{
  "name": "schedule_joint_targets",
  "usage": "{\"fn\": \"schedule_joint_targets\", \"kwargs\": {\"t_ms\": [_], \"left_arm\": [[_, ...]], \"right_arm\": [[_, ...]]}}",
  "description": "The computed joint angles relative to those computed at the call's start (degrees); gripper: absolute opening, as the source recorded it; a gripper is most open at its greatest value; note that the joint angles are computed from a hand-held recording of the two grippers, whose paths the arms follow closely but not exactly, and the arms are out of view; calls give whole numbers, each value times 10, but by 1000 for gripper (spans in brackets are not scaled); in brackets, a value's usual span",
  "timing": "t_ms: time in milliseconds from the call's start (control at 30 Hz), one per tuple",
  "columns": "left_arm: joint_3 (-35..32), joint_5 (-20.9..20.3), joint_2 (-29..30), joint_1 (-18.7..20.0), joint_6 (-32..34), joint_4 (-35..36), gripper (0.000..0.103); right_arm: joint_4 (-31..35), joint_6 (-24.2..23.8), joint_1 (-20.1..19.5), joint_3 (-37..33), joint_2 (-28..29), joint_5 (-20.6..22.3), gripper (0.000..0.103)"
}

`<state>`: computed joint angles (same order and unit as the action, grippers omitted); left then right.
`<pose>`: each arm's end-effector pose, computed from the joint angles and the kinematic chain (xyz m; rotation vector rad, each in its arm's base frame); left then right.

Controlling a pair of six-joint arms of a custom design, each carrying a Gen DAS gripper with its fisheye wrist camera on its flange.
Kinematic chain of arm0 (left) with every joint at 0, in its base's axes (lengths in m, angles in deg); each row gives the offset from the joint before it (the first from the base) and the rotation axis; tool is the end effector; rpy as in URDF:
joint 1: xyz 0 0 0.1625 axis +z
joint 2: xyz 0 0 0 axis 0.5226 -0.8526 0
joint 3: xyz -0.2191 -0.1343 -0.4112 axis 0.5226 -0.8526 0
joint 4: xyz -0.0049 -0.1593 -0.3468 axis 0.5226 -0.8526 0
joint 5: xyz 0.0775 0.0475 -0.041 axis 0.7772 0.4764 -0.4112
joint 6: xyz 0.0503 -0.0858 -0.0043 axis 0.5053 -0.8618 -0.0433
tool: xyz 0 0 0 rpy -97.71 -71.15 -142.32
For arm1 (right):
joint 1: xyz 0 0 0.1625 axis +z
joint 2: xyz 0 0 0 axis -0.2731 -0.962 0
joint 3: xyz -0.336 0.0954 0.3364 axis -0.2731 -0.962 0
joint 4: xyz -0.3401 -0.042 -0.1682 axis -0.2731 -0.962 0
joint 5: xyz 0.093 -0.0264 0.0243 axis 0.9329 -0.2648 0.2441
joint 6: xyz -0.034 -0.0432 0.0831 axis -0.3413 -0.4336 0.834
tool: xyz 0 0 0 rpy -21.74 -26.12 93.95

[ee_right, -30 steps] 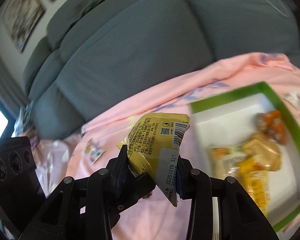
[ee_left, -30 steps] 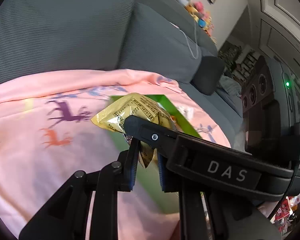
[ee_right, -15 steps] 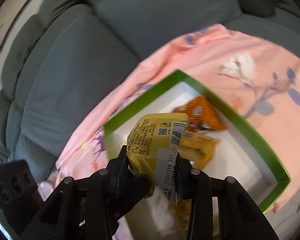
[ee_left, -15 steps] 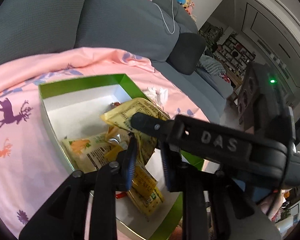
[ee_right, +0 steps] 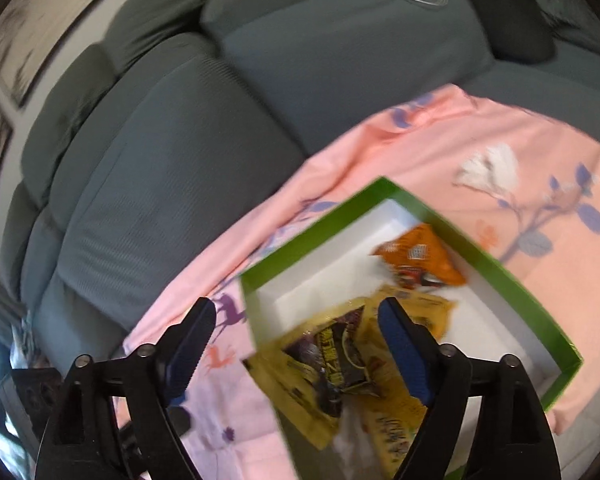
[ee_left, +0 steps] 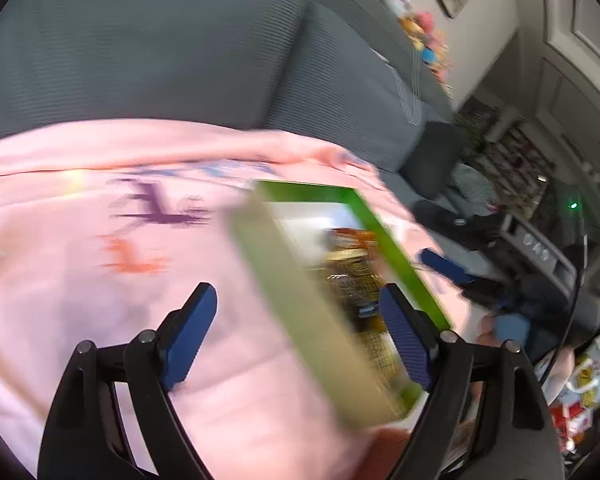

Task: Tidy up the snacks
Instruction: 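Move the right tool back to the white peanut packet, then grasp the white peanut packet with the right tool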

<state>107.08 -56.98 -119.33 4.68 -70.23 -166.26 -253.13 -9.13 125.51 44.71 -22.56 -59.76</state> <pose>-0.3025 -0.4585 0.2317 0.4578 2.7151 -0.9964 0.2664 -0.4936 0.3225 0.1844 -2.6018 0.9755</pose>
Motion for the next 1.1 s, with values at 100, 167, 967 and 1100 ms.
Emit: {"fn": "schedule_joint_targets", "kwargs": {"t_ms": [100, 167, 967, 1100], "left_arm": [[37, 72, -59, -9, -56, 57, 83], [55, 123, -103, -15, -112, 130, 85], [69, 267, -333, 26, -482, 601, 86], [41, 272, -341, 31, -577, 719, 86]], "right_arm": [[0, -19, 14, -8, 18, -11, 85], [-4, -28, 24, -12, 29, -19, 85], [187, -91, 103, -162, 297, 56, 88], [219, -101, 116, -209, 340, 35, 88]]}}
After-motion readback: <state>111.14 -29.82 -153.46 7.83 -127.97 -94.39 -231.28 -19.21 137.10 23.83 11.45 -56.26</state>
